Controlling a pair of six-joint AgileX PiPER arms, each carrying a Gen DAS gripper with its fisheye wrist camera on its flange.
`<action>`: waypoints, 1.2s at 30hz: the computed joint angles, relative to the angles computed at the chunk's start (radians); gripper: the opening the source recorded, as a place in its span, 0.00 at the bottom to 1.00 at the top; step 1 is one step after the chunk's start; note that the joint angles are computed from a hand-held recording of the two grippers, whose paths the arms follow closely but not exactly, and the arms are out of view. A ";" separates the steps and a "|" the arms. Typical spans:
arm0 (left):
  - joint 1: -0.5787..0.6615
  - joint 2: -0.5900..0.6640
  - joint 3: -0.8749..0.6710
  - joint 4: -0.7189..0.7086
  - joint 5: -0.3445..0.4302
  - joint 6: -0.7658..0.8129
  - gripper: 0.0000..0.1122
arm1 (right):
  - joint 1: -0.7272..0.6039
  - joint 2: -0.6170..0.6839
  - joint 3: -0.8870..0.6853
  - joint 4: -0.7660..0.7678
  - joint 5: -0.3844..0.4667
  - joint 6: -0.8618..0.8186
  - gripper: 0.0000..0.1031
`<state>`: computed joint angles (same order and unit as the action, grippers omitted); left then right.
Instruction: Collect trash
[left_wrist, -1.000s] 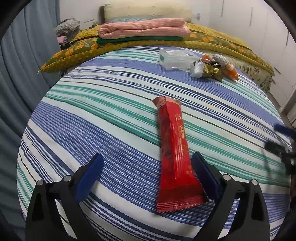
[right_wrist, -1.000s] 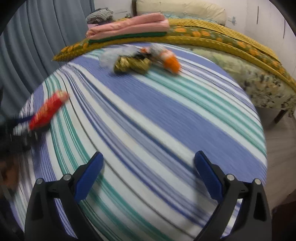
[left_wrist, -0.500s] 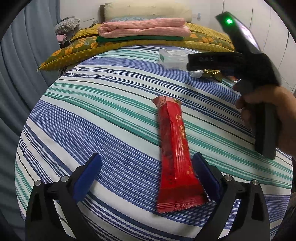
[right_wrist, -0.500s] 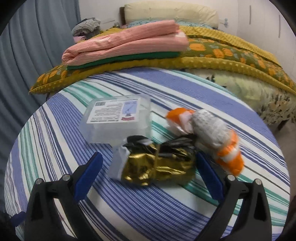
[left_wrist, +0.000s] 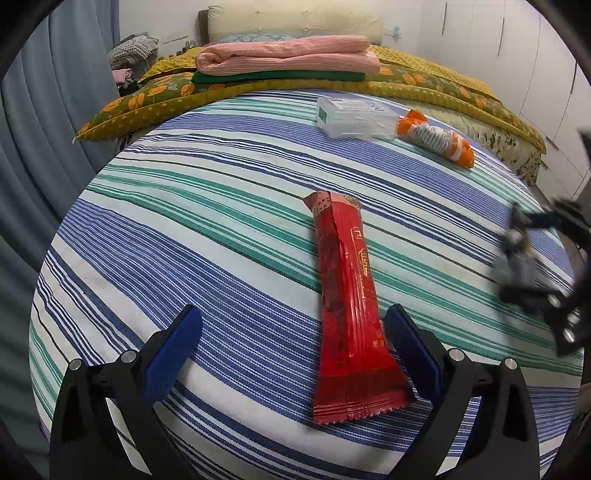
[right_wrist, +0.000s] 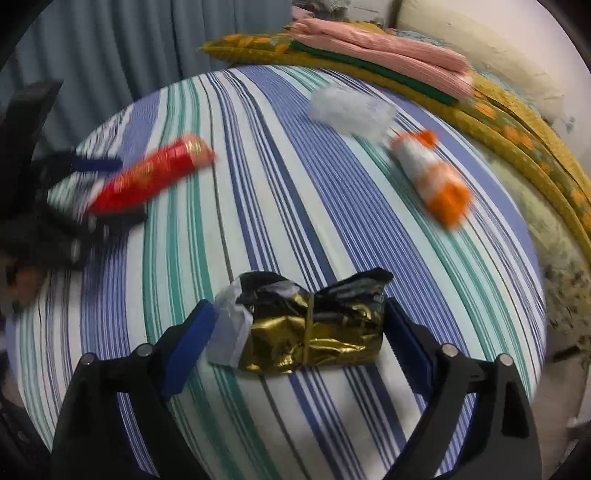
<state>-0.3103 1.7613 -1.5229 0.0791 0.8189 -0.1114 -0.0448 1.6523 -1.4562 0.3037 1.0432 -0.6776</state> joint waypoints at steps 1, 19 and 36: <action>0.000 0.000 0.000 0.000 0.000 0.000 0.87 | -0.020 -0.024 0.024 -0.002 -0.002 0.013 0.86; 0.000 0.001 -0.002 -0.001 0.002 0.001 0.87 | -0.044 -0.091 0.070 0.083 -0.018 0.554 0.94; 0.028 0.012 -0.034 -0.080 0.036 0.097 0.87 | 0.110 0.011 -0.039 -0.170 -0.041 0.566 0.70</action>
